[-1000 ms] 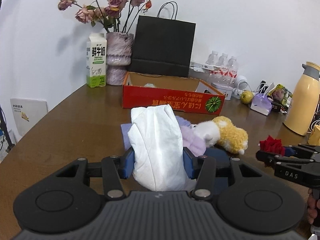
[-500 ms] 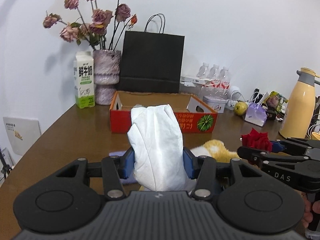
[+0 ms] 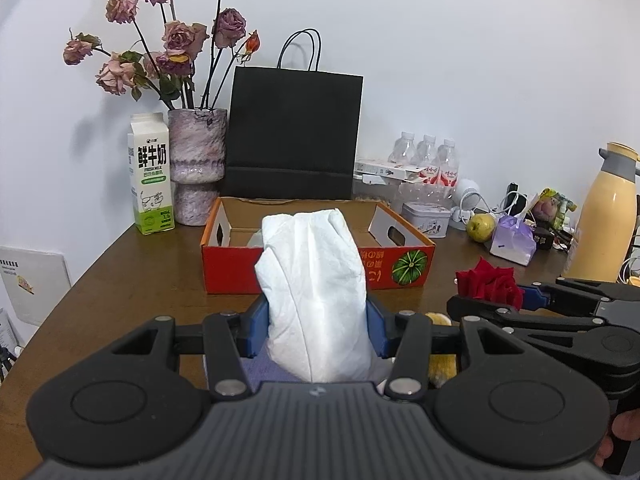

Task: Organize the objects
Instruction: 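Lift the white cloth and the rose toward the red box with both grippers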

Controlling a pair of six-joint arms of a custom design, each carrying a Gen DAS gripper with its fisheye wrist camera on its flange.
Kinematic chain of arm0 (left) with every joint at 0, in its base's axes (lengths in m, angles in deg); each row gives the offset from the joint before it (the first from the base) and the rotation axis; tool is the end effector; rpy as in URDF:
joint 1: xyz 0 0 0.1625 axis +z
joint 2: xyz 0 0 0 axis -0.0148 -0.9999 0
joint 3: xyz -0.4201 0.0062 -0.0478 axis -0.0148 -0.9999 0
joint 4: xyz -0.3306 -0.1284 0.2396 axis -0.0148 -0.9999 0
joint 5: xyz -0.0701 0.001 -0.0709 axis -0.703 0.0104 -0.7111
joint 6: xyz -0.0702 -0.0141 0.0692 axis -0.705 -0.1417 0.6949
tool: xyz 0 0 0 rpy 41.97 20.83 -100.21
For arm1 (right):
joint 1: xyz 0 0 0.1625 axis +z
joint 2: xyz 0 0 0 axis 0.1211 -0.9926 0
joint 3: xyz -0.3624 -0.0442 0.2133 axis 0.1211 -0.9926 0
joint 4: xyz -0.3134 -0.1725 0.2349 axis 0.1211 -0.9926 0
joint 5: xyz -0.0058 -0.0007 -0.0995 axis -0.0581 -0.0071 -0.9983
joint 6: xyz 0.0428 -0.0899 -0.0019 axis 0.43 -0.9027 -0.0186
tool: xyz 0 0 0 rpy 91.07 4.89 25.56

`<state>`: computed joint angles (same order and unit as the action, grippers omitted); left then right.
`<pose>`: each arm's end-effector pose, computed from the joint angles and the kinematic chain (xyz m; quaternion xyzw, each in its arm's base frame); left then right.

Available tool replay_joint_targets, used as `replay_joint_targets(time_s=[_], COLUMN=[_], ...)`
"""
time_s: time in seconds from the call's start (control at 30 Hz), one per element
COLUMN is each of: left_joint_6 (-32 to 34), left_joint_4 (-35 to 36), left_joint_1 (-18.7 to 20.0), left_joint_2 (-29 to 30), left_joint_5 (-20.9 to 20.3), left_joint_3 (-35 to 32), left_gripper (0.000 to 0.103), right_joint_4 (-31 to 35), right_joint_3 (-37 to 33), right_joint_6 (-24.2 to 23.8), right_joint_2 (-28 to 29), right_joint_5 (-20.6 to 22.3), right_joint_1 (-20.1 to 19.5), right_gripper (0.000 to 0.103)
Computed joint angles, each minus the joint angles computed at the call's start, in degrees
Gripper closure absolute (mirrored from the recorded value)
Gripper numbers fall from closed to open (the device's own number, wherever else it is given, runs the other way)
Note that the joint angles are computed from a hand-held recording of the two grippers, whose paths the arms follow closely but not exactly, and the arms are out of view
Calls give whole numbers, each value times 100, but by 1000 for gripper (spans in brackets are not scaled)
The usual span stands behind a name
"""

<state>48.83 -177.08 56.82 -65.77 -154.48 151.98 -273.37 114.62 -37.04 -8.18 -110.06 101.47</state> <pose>-0.2097 -0.6001 0.2183 0.4198 0.8118 -0.3897 0.1133 0.2432 -0.5049 0.1258 0.1581 -0.7355 0.5543 0.3561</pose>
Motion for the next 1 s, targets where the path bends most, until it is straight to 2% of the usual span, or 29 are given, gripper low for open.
replay_joint_targets(time_s=[0.27,0.57,1.0], left_joint_6=[7,-66,-316], left_joint_4=[91,211,259], left_joint_1=[6,-18,-2], left_joint_2=[289,701,1410], left_joint_5=[-21,-27,-42], left_joint_3=[-391,-957,-1919], left_gripper=[53,53,53], right_joint_4=[287,700,1178], right_joint_3=[-335,-632,-1401], right_joint_6=[-92,103,-71], right_joint_2=[-34,-54,48], right_joint_5=[147,213,513], right_joint_1=[-106,-267,-449], right_gripper=[65,65,65])
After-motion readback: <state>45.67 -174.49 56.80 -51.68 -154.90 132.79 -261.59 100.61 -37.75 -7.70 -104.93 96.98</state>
